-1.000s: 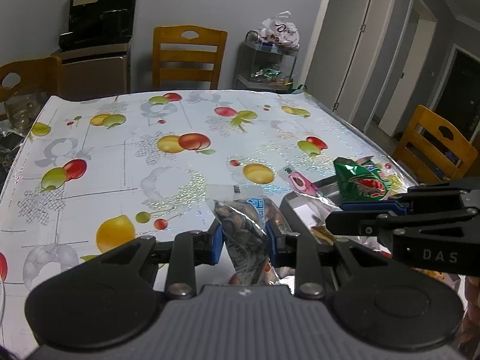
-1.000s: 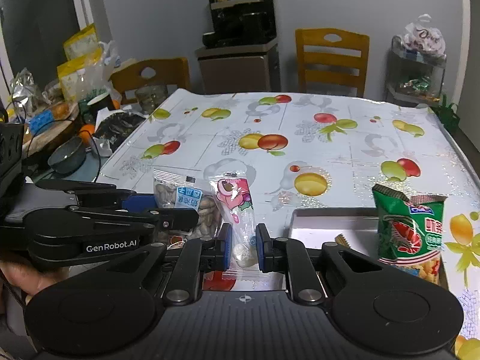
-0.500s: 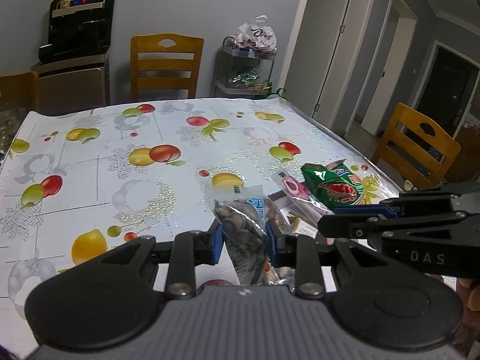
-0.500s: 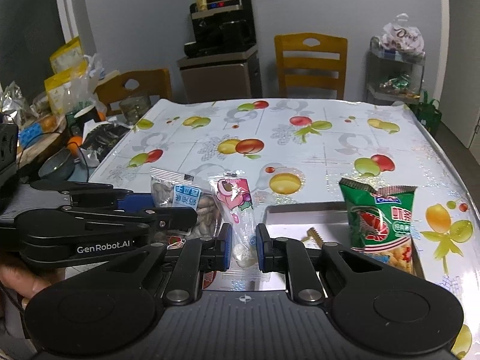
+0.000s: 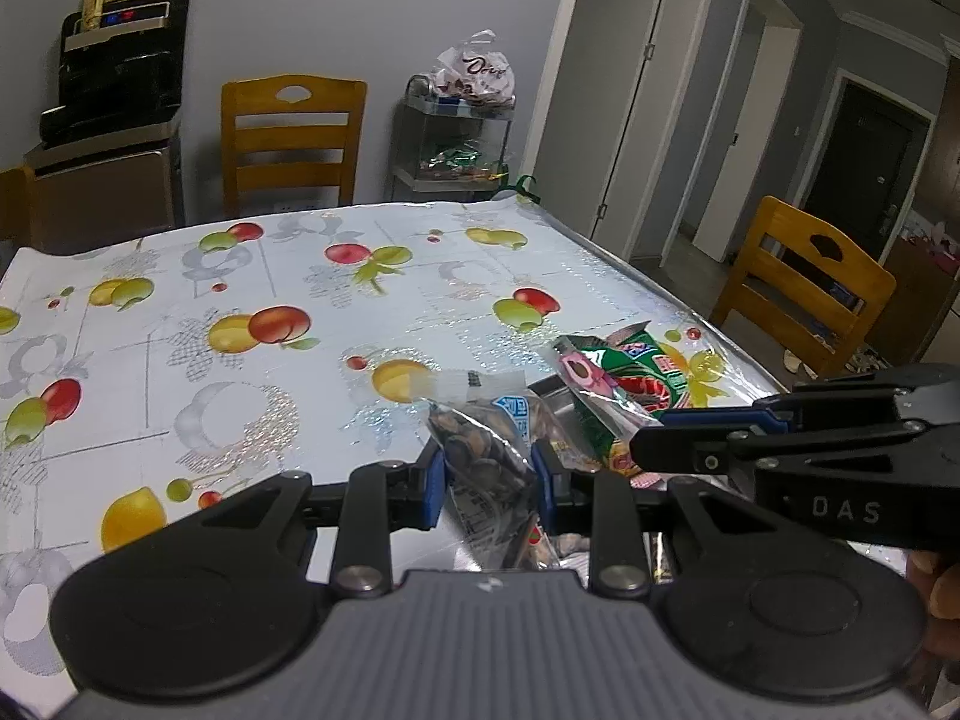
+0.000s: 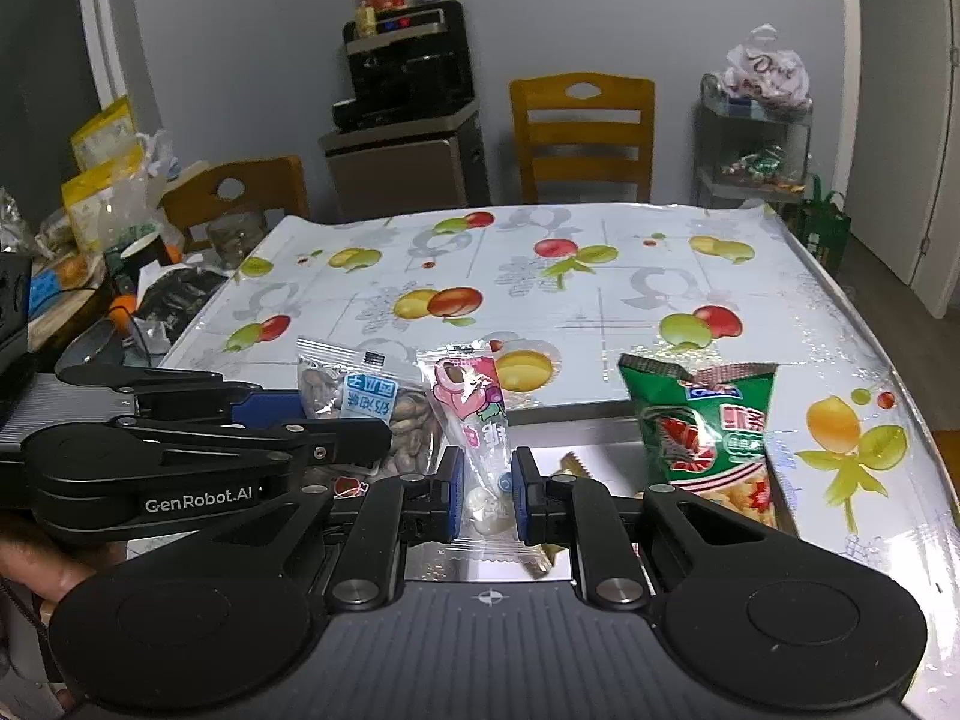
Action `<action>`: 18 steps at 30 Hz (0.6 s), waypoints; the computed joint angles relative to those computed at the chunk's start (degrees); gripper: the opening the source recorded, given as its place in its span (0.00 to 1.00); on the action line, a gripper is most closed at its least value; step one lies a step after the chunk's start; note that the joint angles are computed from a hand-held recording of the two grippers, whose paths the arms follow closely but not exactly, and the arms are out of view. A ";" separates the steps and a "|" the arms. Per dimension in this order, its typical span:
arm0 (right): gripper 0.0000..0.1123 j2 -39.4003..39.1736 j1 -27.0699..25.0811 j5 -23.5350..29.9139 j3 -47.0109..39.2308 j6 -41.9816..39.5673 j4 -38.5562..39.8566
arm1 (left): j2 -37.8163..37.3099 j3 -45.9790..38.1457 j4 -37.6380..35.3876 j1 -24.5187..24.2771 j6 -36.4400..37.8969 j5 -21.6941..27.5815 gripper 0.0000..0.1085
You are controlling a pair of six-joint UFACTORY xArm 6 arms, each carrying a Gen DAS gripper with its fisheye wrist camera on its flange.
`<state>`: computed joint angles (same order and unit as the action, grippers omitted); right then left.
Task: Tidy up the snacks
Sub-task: 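Carry the nut bag with the left tool over the tray while the right tool carries the pink packet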
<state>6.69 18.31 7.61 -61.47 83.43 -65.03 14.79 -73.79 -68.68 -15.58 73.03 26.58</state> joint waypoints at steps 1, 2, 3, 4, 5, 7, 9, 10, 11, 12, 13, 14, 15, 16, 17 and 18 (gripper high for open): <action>0.17 -0.25 -0.08 0.15 0.25 0.39 -0.27 | 0.15 -0.25 0.01 -0.11 0.00 0.19 0.24; 0.17 -0.48 -0.19 0.30 0.47 0.70 -0.47 | 0.26 -0.44 0.02 -0.24 0.04 0.34 0.24; 0.17 -0.70 -0.29 0.43 0.71 0.94 -0.60 | 0.33 -0.58 0.04 -0.41 0.05 0.50 0.24; 0.17 -0.92 -0.41 0.49 0.96 1.42 -1.01 | 0.45 -0.75 0.05 -0.51 0.06 0.69 0.24; 0.17 -1.20 -0.49 0.66 1.24 1.74 -1.22 | 0.59 -0.94 0.14 -0.65 0.00 0.83 0.24; 0.17 -1.55 -0.68 0.91 1.59 2.10 -1.44 | 0.85 -1.30 0.11 -0.97 -0.07 1.06 0.24; 0.17 -2.01 -0.87 1.14 2.11 2.30 -1.53 | 1.15 -1.67 0.10 -1.26 -0.07 1.28 0.24; 0.17 -2.28 -0.95 1.27 2.40 2.60 -1.74 | 1.30 -1.84 0.11 -1.38 -0.06 1.43 0.24; 0.17 -2.56 -1.03 1.45 2.71 2.91 -1.93 | 1.42 -1.97 0.10 -1.51 -0.03 1.58 0.24; 0.17 -2.78 -1.17 1.53 2.97 3.10 -2.06 | 1.53 -2.11 0.09 -1.62 0.05 1.76 0.24; 0.17 -3.10 -1.28 1.70 3.31 3.45 -2.29 | 1.60 -2.19 0.07 -1.77 0.12 1.88 0.24; 0.17 -3.36 -1.35 1.85 3.58 3.74 -2.46 | 1.66 -2.28 0.08 -1.89 0.14 2.07 0.24; 0.17 -3.58 -1.42 1.94 3.82 3.96 -2.60 | 1.73 -2.36 0.11 -2.07 0.18 2.13 0.24; 0.17 -3.83 -1.46 2.14 4.08 4.34 -2.88 | 1.80 -2.45 0.13 -2.20 0.16 2.20 0.24; 0.17 -4.02 -1.52 2.25 4.29 4.47 -2.91 | 1.88 -2.53 0.17 -2.33 0.12 2.29 0.24; 0.17 -4.21 -1.58 2.36 4.49 4.60 -2.97 | 1.97 -2.65 0.12 -2.48 0.17 2.35 0.24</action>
<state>2.48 16.73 9.98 -56.99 88.03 -68.00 16.77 -76.44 -68.57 -18.05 73.20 28.93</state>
